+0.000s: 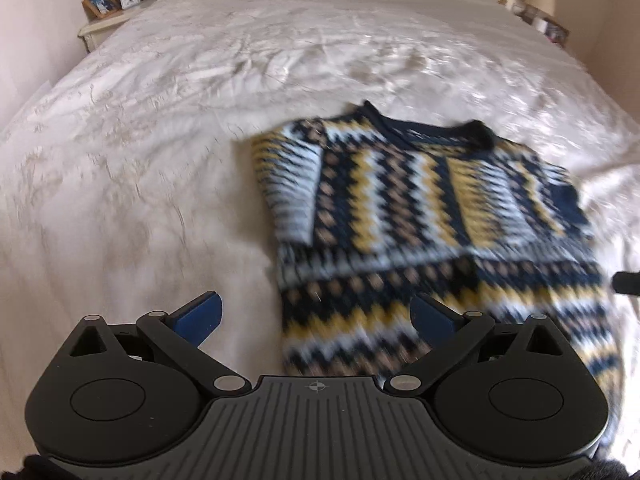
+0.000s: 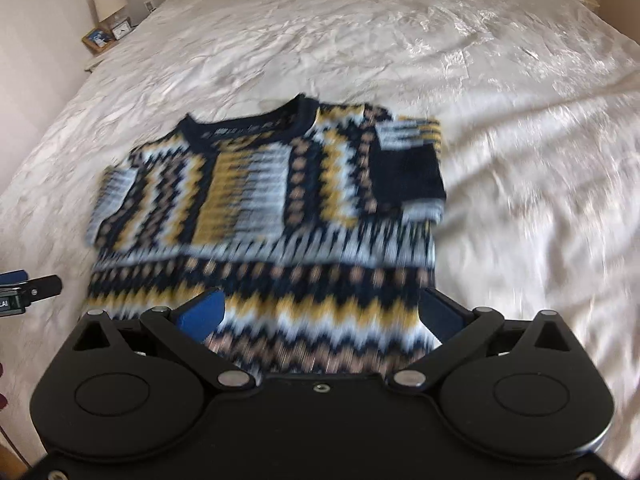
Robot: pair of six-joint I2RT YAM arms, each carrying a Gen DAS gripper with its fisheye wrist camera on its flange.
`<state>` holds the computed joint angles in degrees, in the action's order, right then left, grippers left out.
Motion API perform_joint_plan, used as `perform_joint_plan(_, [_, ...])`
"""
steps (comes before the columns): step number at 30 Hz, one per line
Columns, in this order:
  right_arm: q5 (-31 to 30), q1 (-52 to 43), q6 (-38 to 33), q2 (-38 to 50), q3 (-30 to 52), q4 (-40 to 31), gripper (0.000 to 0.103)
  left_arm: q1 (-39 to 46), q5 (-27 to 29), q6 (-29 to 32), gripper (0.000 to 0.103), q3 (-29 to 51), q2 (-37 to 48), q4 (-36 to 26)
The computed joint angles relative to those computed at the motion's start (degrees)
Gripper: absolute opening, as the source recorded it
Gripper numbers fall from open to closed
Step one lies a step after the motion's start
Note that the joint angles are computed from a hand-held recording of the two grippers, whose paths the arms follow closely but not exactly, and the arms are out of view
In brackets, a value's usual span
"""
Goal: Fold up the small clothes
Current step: 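Move both grippers over the sweater's ribbed navy hem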
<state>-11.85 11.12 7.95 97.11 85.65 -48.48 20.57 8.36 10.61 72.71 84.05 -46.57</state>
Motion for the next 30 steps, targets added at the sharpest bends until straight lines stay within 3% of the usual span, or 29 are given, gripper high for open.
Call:
perform_joint_plan(11, [-1.16, 2.22, 3.23, -21.40, -18.49, -1.26, 0.103, 2.95, 4.27, 2.06, 0.102, -12.85, -18.55, -7.56])
perform_joint_plan(22, [-7.57, -5.05, -5.88, -40.01, -28.16, -9.52, 0.103, -1.22, -0.42, -3.75, 0.102, -20.25, -38.83, -18.60])
perform_joint_plan(30, [-12.07, -11.44, -9.70, -49.52, -30.48, -15.37, 0.103, -7.72, -4.96, -10.02, 0.102, -19.38, -49.49, -24.52])
